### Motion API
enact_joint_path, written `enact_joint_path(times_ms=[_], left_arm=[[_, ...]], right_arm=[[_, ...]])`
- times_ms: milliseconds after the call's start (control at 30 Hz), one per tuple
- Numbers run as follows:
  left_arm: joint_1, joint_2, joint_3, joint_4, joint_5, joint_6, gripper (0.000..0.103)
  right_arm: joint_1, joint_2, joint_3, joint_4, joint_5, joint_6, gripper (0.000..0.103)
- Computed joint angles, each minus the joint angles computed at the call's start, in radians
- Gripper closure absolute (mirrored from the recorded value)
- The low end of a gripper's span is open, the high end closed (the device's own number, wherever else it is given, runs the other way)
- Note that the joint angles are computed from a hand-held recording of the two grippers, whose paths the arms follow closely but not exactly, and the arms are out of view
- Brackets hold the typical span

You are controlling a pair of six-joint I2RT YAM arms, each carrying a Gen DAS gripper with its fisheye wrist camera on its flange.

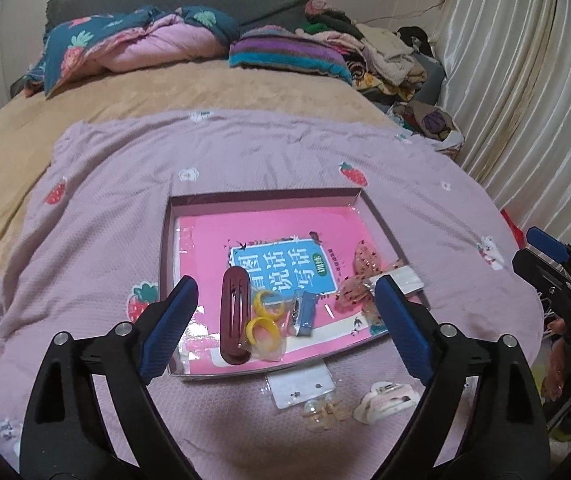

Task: Organize jewelry
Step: 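Open both tools over the tray and pull them back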

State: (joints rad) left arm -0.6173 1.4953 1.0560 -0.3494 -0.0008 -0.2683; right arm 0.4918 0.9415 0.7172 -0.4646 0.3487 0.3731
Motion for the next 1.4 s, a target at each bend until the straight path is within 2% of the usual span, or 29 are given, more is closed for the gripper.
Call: enact_joint_path(times_ms=[300, 400, 767, 1033, 1400], left_arm=[[-0.037, -0.111, -0.033, -0.032, -0.051, -0.007, 0.017], [-0.051, -0.149, -0.049, -0.039, -0.065, -0.013, 0.01], [-0.121, -0.263, -0.131, -0.053, -0.107, -0.042, 0.009], [-0.173, -0.332, -0.213, -0.06, -0.149, -0.078, 0.009], [-0.246, -0.388, -0.324, -0.061, -0.198, -0.15, 0.009]], right_arm=[[0.104, -0.093, 0.037, -0.107, 0.099, 0.043, 0.004], [0.149, -0.123, 0.046, -0.145, 0.136, 0.065, 0.004], [0.339, -0.201, 0.062, -0.284, 0.291, 0.178, 0.004], [0.492, -0.247, 0.045, -0.393, 0.397, 0.303, 0.004], [0.731, -0.233, 0.009, -0.569, 0.509, 0.577, 0.004]])
